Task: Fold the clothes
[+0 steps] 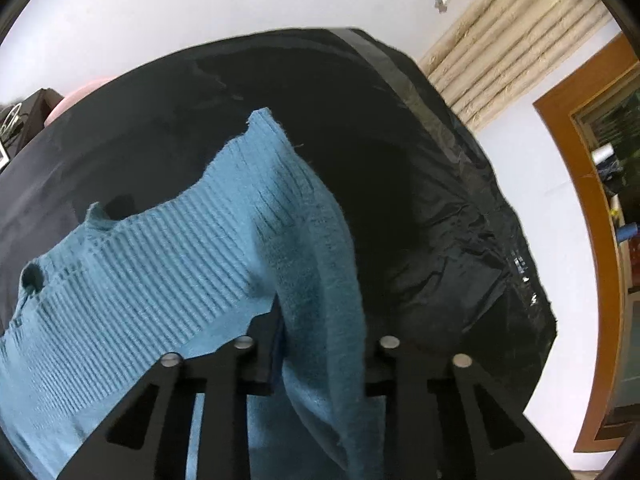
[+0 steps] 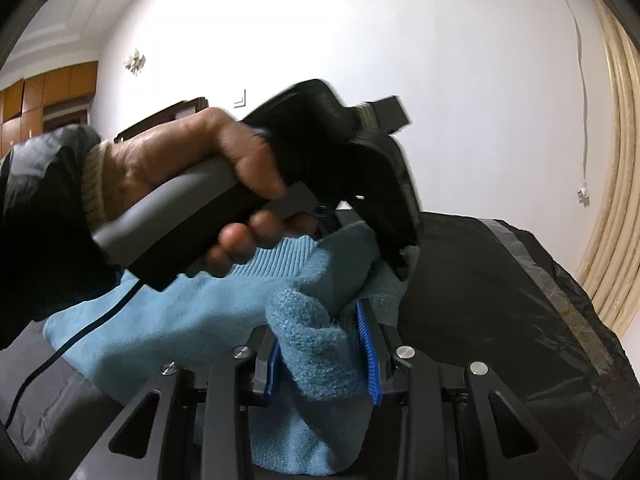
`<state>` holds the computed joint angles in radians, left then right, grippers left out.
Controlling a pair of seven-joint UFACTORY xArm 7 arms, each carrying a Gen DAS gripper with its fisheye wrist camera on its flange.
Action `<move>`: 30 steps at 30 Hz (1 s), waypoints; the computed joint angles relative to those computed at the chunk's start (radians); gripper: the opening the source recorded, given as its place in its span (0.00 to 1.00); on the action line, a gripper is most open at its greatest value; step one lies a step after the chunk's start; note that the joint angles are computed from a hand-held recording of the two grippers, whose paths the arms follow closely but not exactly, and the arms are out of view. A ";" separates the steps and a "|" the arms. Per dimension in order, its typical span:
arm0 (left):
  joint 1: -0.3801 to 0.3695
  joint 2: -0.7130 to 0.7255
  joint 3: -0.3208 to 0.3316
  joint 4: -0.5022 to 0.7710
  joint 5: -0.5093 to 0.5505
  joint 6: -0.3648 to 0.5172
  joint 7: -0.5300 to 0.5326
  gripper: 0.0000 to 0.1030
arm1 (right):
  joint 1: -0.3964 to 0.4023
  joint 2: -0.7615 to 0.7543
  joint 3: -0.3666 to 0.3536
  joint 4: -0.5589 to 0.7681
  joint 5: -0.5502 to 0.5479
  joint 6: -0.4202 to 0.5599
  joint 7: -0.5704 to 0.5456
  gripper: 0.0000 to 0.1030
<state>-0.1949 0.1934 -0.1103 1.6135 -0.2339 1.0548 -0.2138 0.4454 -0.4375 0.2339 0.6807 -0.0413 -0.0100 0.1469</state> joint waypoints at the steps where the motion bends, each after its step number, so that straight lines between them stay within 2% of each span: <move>1: 0.007 -0.018 0.001 -0.019 -0.018 -0.012 0.004 0.22 | 0.002 -0.003 -0.004 -0.006 0.001 -0.012 -0.001 0.33; 3: 0.026 -0.071 0.008 -0.073 -0.068 -0.038 0.023 0.20 | 0.016 -0.009 -0.021 -0.018 0.004 -0.038 -0.007 0.33; 6: 0.048 -0.141 0.022 -0.145 -0.131 -0.071 0.051 0.19 | 0.099 -0.012 -0.093 -0.029 0.022 -0.070 -0.038 0.33; 12: 0.078 -0.297 0.070 -0.288 -0.243 -0.110 0.131 0.18 | 0.263 -0.018 -0.169 0.037 0.100 0.014 -0.080 0.33; 14: 0.084 -0.348 0.089 -0.326 -0.264 -0.114 0.156 0.18 | 0.260 -0.009 -0.136 0.072 0.119 0.033 -0.079 0.33; 20: 0.102 -0.480 0.163 -0.425 -0.325 -0.114 0.246 0.18 | 0.169 0.041 0.025 0.173 0.095 0.061 -0.022 0.33; 26: 0.133 -0.587 0.242 -0.505 -0.352 -0.092 0.327 0.18 | 0.077 0.126 0.179 0.290 -0.011 0.088 0.081 0.33; 30: 0.163 -0.646 0.300 -0.547 -0.358 -0.063 0.379 0.18 | 0.012 0.217 0.288 0.388 -0.154 0.110 0.187 0.33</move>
